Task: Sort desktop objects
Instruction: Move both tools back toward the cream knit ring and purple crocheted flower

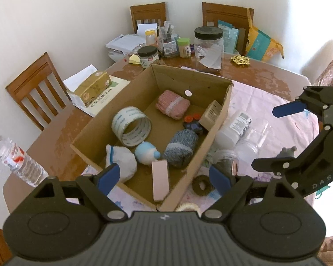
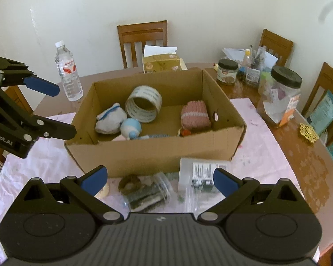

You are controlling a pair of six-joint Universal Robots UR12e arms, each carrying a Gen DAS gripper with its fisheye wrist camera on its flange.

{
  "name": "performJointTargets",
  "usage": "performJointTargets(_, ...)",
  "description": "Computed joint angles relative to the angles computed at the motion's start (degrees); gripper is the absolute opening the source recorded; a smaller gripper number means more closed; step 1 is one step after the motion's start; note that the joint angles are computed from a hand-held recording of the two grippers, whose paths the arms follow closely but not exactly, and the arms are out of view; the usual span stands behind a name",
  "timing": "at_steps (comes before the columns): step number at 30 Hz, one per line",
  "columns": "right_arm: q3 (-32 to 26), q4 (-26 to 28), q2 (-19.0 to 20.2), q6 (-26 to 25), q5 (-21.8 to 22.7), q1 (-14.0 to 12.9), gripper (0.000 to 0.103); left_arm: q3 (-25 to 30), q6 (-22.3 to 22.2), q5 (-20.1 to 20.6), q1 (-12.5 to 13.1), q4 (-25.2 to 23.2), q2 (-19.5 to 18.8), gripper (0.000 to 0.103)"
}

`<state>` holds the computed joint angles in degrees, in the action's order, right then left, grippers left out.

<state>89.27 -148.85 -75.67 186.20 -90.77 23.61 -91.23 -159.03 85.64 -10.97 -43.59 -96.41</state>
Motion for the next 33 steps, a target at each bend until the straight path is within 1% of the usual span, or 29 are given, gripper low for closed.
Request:
performJointTargets(8, 2.03, -0.31, -1.10, 3.12, -2.29, 1.21, 0.103, -3.00, -0.97, -1.01, 0.52, 0.31, 1.94, 0.088)
performJointTargets(15, 3.48, -0.38, -1.74, 6.59, -4.10, 2.31, 0.103, -5.89, -4.78, -0.40, 0.46, 2.73, 3.07, 0.088)
performJointTargets(20, 4.56, -0.78, -2.19, 8.61, -4.81, 2.98, 0.103, -7.49, -5.86, 0.69, 0.05, 3.28, 3.34, 0.088)
performJointTargets(23, 5.06, -1.11, -2.28, 9.40, -4.84, 3.25, 0.103, -8.35, -5.88, 2.91, -0.53, 4.53, 3.21, 0.088)
performJointTargets(26, 5.53, -1.43, -2.37, 9.75, -5.01, 3.50, 0.103, -9.18, -7.25, 2.30, -0.40, 4.97, 3.17, 0.088)
performJointTargets(30, 6.45, -1.71, -2.49, 10.30, -4.62, 3.70, 0.103, -10.76, -8.60, 4.13, -0.87, 7.73, 2.82, 0.088)
performJointTargets(33, 7.25, -1.41, -2.58, 10.37, -4.31, 3.81, 0.103, -11.46, -9.33, 4.27, -1.17, 8.20, 2.45, 0.088)
